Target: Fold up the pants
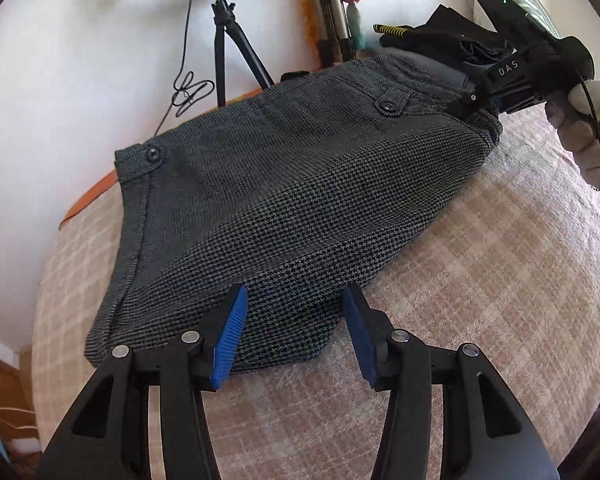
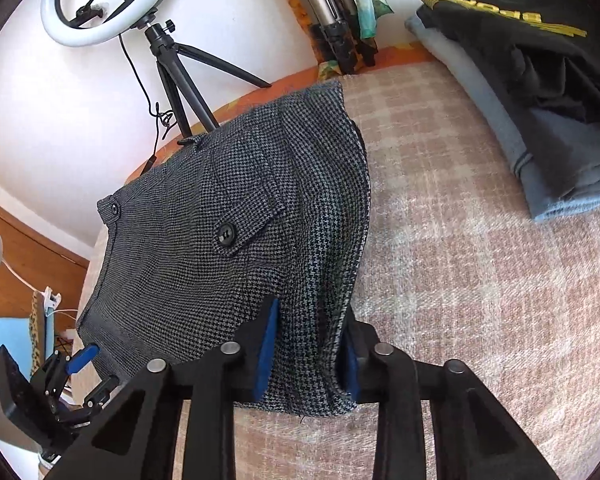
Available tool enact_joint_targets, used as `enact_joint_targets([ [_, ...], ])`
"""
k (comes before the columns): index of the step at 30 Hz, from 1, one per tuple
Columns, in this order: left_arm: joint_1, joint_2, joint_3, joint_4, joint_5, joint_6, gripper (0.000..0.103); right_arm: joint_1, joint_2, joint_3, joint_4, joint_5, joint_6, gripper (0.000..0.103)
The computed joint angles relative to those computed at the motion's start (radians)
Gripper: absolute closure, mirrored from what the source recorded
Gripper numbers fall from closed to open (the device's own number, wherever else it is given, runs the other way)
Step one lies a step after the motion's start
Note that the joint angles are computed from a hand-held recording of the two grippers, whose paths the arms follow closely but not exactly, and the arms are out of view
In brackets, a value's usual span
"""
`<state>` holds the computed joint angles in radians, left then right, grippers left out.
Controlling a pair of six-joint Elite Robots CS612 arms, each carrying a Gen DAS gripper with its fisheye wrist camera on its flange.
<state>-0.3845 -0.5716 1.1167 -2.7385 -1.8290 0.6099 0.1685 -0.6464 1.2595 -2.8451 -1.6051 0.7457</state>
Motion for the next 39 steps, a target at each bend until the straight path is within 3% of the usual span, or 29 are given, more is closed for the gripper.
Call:
enact_joint_targets([
  [2, 0.001, 0.008, -0.017, 0.08, -0.007, -0.004, 0.054, 0.0, -0.008, 0.003, 0.002, -0.038, 0.021, 0.087],
  [3, 0.005, 0.008, -0.015, 0.068, -0.024, -0.017, 0.055, -0.002, -0.01, 0.003, 0.014, -0.04, 0.015, 0.084],
  [4, 0.006, 0.004, -0.014, 0.085, -0.027, -0.019, 0.055, -0.002, -0.012, -0.003, 0.047, -0.052, 0.002, 0.074],
  [6, 0.01, -0.008, -0.008, 0.081, -0.049, -0.026, 0.055, 0.001, -0.019, -0.001, 0.075, -0.089, -0.041, 0.069],
  [9, 0.011, -0.017, -0.011, 0.036, -0.085, -0.054, 0.055, 0.003, -0.037, 0.04, -0.022, -0.145, -0.073, 0.063],
  [13, 0.0, 0.007, -0.08, 0.045, -0.12, -0.088, 0.055, -0.012, -0.022, 0.021, -0.103, -0.072, -0.126, 0.063],
  [17, -0.027, 0.055, -0.168, 0.066, -0.053, -0.14, 0.055, -0.005, 0.032, -0.095, -0.059, -0.037, -0.276, 0.063],
  [22, -0.045, 0.086, -0.202, 0.067, 0.02, -0.105, 0.055, -0.004, 0.133, -0.301, 0.11, 0.019, -0.412, 0.064],
  [26, -0.053, 0.112, -0.226, 0.066, 0.09, -0.091, 0.055, -0.009, 0.215, -0.455, 0.284, -0.068, -0.385, 0.071],
  [28, -0.052, 0.126, -0.24, 0.072, 0.105, -0.101, 0.054, -0.023, 0.229, -0.471, 0.288, -0.033, -0.343, 0.074],
  [30, -0.043, 0.136, -0.242, 0.038, 0.076, -0.125, 0.051, -0.027, 0.236, -0.478, 0.284, -0.024, -0.342, 0.075],
  [32, -0.039, 0.138, -0.246, 0.038, 0.058, -0.137, 0.051, -0.024, 0.229, -0.473, 0.287, -0.029, -0.354, 0.073],
  [35, -0.041, 0.123, -0.235, 0.034, 0.086, -0.147, 0.052, -0.019, 0.173, -0.378, 0.216, -0.044, -0.342, 0.068],
  [37, -0.043, 0.11, -0.214, -0.015, 0.107, -0.154, 0.052, -0.011, 0.119, -0.279, 0.159, -0.092, -0.313, 0.045],
  [39, -0.041, 0.097, -0.193, -0.057, 0.116, -0.165, 0.052, -0.005, 0.061, -0.173, 0.116, -0.134, -0.268, 0.036],
])
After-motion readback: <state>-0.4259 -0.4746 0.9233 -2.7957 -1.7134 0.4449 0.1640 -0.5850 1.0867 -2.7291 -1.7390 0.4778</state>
